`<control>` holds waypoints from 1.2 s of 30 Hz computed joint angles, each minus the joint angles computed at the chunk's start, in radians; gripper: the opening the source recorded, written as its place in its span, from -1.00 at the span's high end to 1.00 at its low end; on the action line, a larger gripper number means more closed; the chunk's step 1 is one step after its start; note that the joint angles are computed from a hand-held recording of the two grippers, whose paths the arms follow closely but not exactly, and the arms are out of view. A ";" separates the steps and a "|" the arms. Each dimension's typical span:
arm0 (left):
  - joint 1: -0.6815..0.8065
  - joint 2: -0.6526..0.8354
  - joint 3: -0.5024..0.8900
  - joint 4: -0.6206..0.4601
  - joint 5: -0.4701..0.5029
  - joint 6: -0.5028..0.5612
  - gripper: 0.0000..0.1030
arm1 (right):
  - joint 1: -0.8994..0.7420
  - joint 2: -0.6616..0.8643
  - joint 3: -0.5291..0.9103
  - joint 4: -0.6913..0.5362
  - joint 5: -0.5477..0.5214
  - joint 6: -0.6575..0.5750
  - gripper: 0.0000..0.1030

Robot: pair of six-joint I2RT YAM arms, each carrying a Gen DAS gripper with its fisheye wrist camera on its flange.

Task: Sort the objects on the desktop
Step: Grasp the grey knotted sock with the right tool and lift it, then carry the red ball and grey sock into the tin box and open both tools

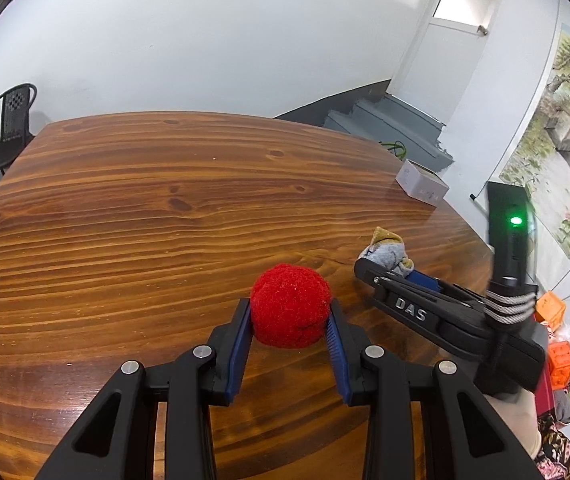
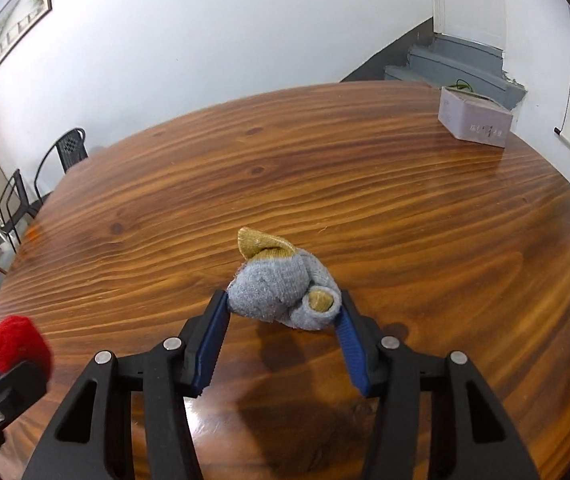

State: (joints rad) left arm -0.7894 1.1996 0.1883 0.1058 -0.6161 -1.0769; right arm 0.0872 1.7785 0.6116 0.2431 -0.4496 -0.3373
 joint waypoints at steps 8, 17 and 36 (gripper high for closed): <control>-0.048 -0.011 0.024 -0.029 -0.027 -0.007 0.29 | -0.093 -0.189 -0.111 -0.062 -0.118 -0.039 -0.10; -0.113 -0.068 0.046 -0.095 -0.074 -0.030 0.29 | -0.236 -0.402 -0.199 -0.196 -0.255 -0.111 -0.10; -0.262 -0.123 0.110 -0.215 -0.182 -0.092 0.29 | -0.619 -0.573 -0.216 -0.535 -0.467 -0.417 -0.10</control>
